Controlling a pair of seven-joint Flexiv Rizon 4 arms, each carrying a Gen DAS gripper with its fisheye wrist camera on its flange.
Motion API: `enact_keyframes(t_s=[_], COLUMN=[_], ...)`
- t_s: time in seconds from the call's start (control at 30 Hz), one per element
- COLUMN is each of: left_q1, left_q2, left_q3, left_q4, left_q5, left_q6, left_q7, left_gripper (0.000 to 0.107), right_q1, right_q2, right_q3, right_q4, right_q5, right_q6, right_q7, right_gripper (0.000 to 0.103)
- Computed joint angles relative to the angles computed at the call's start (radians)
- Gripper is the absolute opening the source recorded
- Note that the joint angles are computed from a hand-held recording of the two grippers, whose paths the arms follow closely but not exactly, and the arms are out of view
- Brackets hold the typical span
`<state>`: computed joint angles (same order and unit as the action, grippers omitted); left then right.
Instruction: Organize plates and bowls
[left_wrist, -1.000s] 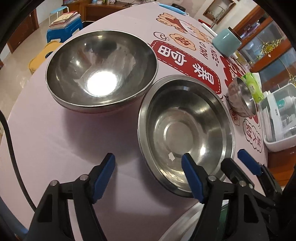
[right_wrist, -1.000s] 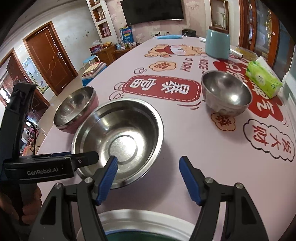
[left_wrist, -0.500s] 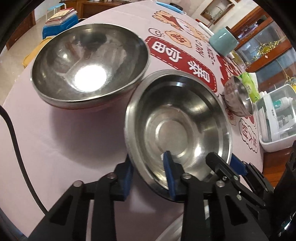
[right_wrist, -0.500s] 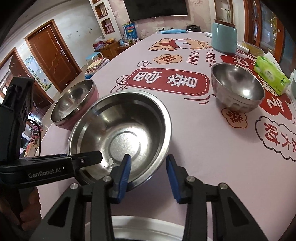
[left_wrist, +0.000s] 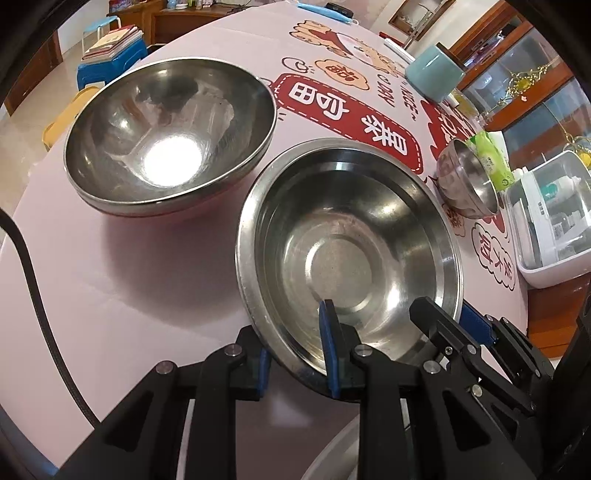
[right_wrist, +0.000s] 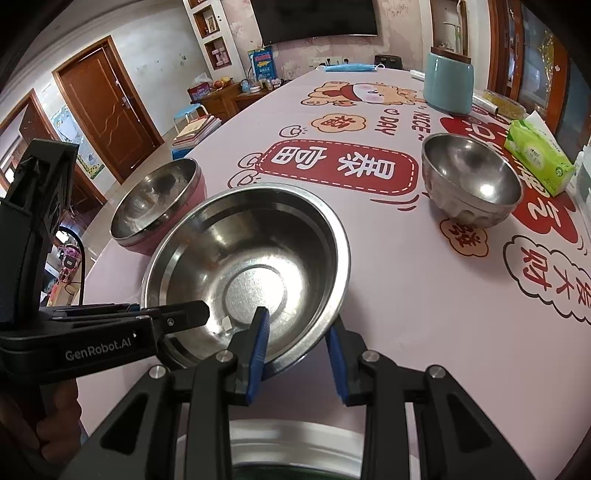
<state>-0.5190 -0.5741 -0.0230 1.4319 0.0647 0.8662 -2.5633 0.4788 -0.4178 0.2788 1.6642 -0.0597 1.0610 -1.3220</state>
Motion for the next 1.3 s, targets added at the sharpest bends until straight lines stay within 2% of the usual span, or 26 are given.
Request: enact_keyframes(t_s=[0.5,1.07,1.3], left_q1=[-0.024,-0.045,-0.035], left_q2=[0.073,0.263,0.344], left_q3=[0.001,-0.026,-0.054], left_q4=[0.033,0.222,0.317], left_q5=[0.057,0.169,0.199], left_q6=[-0.003,-0.004,-0.016], left_q7=[0.02,-0.066,-0.128], left_gripper=[0.022,0.022,0.022], right_q1=[0.022,0.067,0.083], right_q2=[0.098,0.23,0.254], right_q3=[-0.016,0.012,0.038], right_q4=[0.1,0.263,0.295], right_q5=[-0.056,-0.129,-0.122], right_q6=[0.055,0.133,0.138], right_q7=[0.096,0.228,0.222], right_gripper=[0.031,0.031,0.032])
